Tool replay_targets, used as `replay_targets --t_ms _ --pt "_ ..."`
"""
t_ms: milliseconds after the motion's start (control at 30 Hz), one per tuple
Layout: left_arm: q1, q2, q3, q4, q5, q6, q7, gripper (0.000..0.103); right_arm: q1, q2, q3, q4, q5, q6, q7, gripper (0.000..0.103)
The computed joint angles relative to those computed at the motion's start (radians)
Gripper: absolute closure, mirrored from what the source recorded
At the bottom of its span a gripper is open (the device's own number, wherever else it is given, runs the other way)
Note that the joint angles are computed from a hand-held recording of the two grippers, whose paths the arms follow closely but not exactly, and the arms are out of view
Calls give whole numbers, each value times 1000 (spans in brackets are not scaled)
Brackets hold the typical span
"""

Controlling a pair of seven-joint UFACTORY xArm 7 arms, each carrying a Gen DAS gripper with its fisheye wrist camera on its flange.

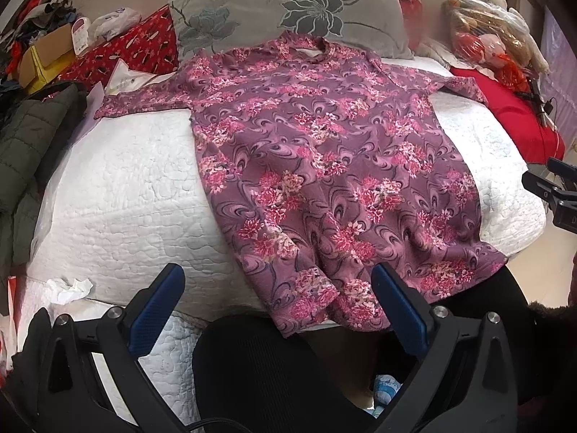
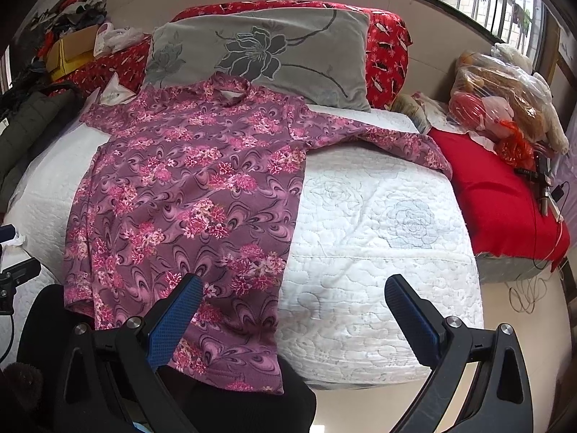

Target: Fold small clothes

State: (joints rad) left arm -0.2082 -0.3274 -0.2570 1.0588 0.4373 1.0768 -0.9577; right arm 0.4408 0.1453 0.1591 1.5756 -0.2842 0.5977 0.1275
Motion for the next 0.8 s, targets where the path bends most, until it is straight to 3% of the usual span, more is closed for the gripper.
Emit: replay_targets --t_ms 367,800 --pt "11 -29 -15 -33 36 -27 -38 0 -14 -43 4 -57 2 -47 21 2" --pt "-10 0 5 11 -53 40 10 0 -22 -49 10 -66 12 -55 18 2"
